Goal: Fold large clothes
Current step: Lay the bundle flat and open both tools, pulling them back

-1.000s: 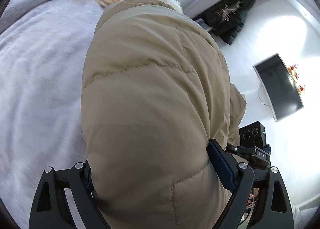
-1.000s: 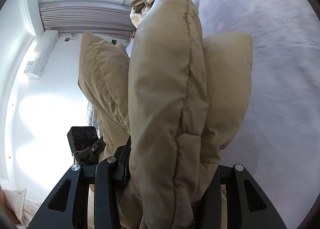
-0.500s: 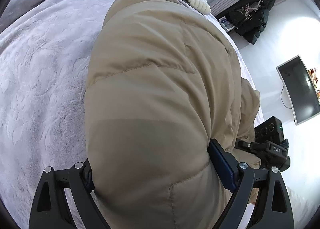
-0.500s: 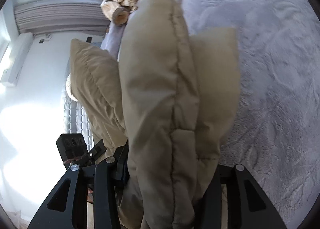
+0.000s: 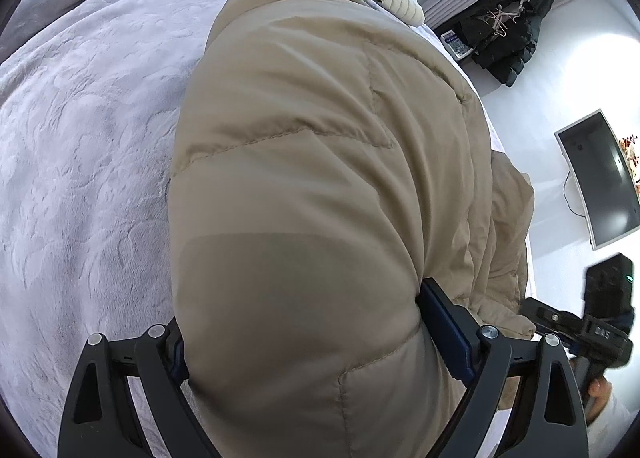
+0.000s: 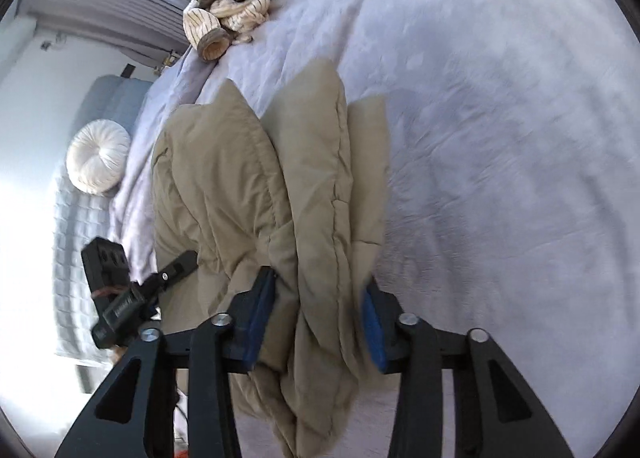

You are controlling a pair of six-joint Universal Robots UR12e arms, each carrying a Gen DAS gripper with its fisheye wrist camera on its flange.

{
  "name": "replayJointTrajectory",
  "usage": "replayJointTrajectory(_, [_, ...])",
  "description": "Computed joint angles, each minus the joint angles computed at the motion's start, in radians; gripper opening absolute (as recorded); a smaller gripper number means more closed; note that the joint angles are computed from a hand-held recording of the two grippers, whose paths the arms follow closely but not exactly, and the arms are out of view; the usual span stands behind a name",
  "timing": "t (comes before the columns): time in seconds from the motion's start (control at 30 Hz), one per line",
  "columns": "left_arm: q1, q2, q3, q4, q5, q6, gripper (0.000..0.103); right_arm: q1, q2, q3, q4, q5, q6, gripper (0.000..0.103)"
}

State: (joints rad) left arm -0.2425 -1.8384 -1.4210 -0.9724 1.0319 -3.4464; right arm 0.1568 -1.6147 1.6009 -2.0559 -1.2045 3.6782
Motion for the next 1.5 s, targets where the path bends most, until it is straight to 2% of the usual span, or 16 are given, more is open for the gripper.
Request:
replayJointTrajectory(0.03, [-0.001, 0.000, 0.001, -0.002, 0.002, 0.001, 0.094, 0.003, -0.014, 0.000, -0.003, -0.025, 0.002, 0.031])
replayJointTrajectory(0.07, [-0.003, -0.001, 0.004, -0.005, 0.006, 0.002, 0.094, 0.009, -0.013, -0.006, -0.023, -0.040, 0.009, 0.021])
replayJointTrajectory(0.13, [-0.009, -0.001, 0.011, -0.012, 0.016, 0.004, 0.095, 0.026, -0.022, -0.014, -0.054, -0.062, 0.012, 0.020])
replayJointTrajectory(0.2, [-0.013, -0.004, 0.018, -0.016, 0.023, 0.000, 0.095, 0.049, -0.014, -0.033, -0.058, -0.060, -0.024, 0.020])
replayJointTrajectory(0.3, [-0.016, -0.006, 0.026, -0.024, 0.030, -0.001, 0.094, 0.087, 0.026, -0.079, 0.012, -0.080, -0.099, 0.020])
replayJointTrajectory(0.37, [-0.018, -0.007, 0.033, -0.032, 0.038, 0.000, 0.095, 0.104, 0.041, -0.088, 0.056, -0.117, -0.112, 0.020])
replayJointTrajectory(0.57, [-0.023, -0.011, 0.048, -0.046, 0.054, 0.001, 0.095, 0.097, 0.027, -0.042, 0.129, -0.168, -0.077, 0.020])
replayJointTrajectory(0.67, [-0.038, -0.005, 0.070, -0.076, 0.116, 0.005, 0.094, 0.079, 0.023, -0.002, 0.143, -0.133, -0.041, 0.020])
replayJointTrajectory(0.77, [-0.052, 0.027, 0.058, -0.050, 0.191, 0.011, 0.094, 0.075, 0.025, 0.020, 0.131, -0.127, -0.040, 0.020])
replayJointTrajectory(0.9, [-0.062, 0.086, 0.008, -0.013, 0.207, -0.024, 0.094, 0.052, 0.021, 0.047, 0.122, -0.072, -0.021, 0.019])
replayJointTrajectory(1.03, [-0.095, 0.108, -0.026, -0.012, 0.250, -0.018, 0.094, 0.030, 0.015, 0.022, 0.180, -0.031, -0.032, 0.019])
replayJointTrajectory(1.13, [-0.117, 0.099, -0.021, -0.028, 0.311, -0.019, 0.094, 0.039, 0.009, -0.039, 0.237, -0.081, -0.068, 0.019])
replayJointTrajectory(1.2, [-0.111, 0.099, -0.026, -0.019, 0.292, -0.048, 0.094, 0.047, 0.003, -0.067, 0.203, -0.109, -0.097, 0.019])
replayJointTrajectory(1.3, [-0.108, 0.098, -0.022, -0.028, 0.289, -0.040, 0.094, 0.062, 0.026, -0.123, 0.112, -0.175, -0.152, 0.019])
replayJointTrajectory(1.43, [-0.120, 0.094, -0.013, -0.043, 0.316, -0.023, 0.094, 0.070, 0.103, -0.182, 0.015, -0.212, -0.175, 0.019])
replayJointTrajectory(1.5, [-0.126, 0.091, -0.010, -0.049, 0.331, -0.021, 0.094, 0.080, 0.140, -0.202, 0.020, -0.266, -0.190, 0.019])
